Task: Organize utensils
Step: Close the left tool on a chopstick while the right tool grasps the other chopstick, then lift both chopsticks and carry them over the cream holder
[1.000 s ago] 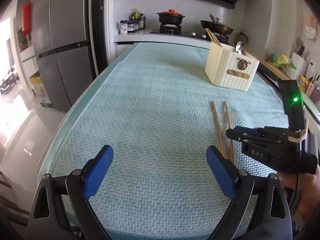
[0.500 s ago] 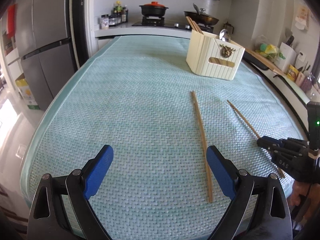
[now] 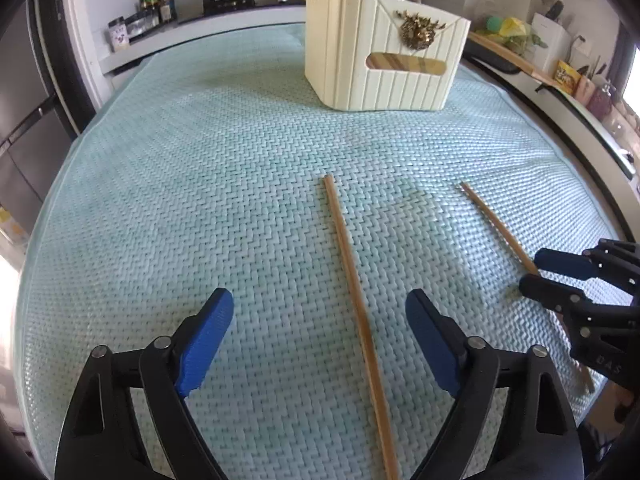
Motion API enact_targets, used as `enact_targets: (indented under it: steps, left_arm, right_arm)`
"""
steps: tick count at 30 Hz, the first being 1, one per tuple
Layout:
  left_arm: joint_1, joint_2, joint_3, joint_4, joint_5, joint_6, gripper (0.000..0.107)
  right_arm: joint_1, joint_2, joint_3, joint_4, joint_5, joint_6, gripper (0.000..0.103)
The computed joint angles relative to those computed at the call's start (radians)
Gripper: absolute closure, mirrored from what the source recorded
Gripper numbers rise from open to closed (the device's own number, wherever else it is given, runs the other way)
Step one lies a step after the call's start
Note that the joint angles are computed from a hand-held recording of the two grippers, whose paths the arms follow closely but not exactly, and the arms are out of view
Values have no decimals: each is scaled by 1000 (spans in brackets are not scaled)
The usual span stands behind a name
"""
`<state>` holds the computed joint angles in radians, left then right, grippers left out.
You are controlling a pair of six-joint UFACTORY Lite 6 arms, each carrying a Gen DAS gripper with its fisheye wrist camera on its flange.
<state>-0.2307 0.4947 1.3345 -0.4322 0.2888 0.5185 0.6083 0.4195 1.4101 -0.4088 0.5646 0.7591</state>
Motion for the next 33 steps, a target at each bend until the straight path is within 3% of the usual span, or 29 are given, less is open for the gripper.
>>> enact_targets:
  steps: [3, 5, 7, 9, 10, 15, 19, 23, 27, 33]
  left_arm:
    - [-20, 102, 150, 182, 44, -173, 33]
    - [-29, 167, 271, 225, 124, -218, 45]
    - [-40, 225, 381, 236, 201, -221, 66]
    - [-57, 266, 458, 257, 250, -235, 82]
    - [-66, 289, 497, 257, 273, -235, 101]
    - [-68, 279, 515, 212, 279, -223, 103]
    - [-30, 101, 369, 39, 214, -86, 103]
    - [19, -71, 290, -116, 223, 47, 103]
    - [71, -162, 315, -218, 264, 144, 103]
    - [124, -242, 318, -345, 284, 253, 103]
  right_arm:
    - [-44, 95, 134, 119, 27, -166, 74]
    - [-67, 153, 221, 165, 57, -248, 86]
    - [-100, 219, 323, 245, 89, -342, 95]
    - [-141, 288, 430, 337, 122, -437, 96]
    - [-159, 319, 479, 376, 139, -471, 96]
    - [-232, 340, 530, 499, 101, -546, 96]
    - [-280, 176, 380, 624, -25, -635, 96]
    - [-296, -2, 266, 672, -113, -672, 96]
    - [-277, -143, 215, 572, -161, -598, 96]
    - [-203, -252, 208, 183, -182, -279, 96]
